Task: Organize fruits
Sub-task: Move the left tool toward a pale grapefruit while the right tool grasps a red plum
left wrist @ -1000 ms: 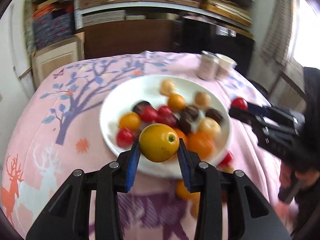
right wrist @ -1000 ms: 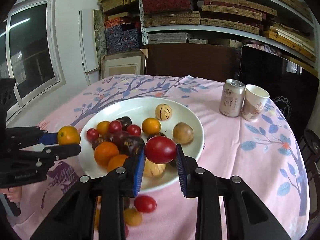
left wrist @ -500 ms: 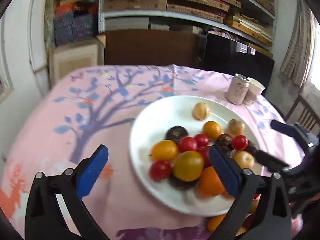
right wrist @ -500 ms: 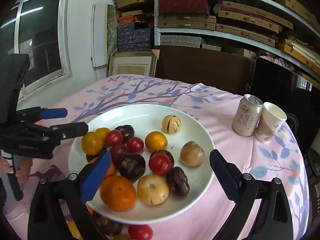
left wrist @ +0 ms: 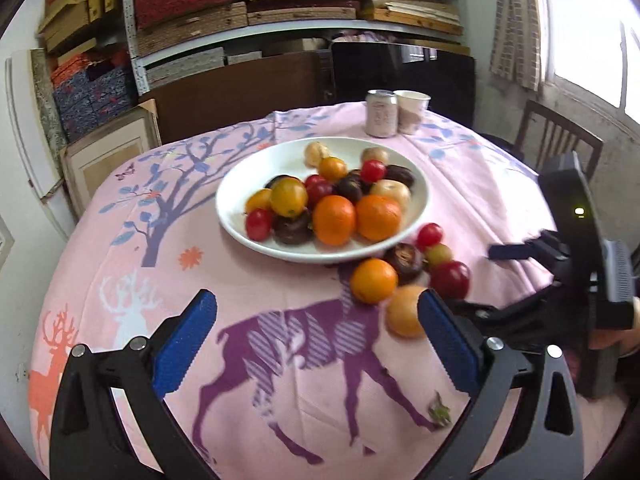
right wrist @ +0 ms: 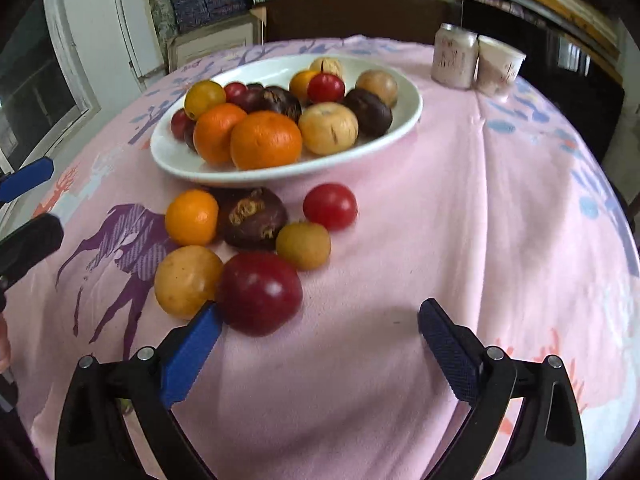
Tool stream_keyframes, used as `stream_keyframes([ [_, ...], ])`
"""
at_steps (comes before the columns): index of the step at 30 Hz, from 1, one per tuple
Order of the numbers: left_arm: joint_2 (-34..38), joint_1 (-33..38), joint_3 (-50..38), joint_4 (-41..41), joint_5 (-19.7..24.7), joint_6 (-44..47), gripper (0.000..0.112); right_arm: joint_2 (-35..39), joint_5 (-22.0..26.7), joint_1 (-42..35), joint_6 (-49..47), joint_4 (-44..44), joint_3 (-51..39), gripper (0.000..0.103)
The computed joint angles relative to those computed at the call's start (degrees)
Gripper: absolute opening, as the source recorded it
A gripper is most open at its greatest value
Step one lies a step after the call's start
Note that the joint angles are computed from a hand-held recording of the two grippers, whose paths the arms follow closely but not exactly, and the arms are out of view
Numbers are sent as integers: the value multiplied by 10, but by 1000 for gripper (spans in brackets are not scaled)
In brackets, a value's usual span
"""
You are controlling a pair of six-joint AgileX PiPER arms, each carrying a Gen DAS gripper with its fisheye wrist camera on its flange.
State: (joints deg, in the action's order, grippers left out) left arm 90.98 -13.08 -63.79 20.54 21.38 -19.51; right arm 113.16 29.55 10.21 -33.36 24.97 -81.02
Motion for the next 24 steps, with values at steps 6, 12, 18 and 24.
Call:
stream_keyframes([
  [6,-10,-25,25,63,-5,-57,99,-13,4,-3,-107,112,30,41],
  [12,25,-38,2,27,21,-7,99,-32,60,-34,-136,145,41,41],
  [18,95,-32,-71,-125,50,132,99,-69,29,-82,-177,199,76,41],
  [24,182,-36,-153,-131,92,103,93,-63,44,-119,-201,221,66,41],
])
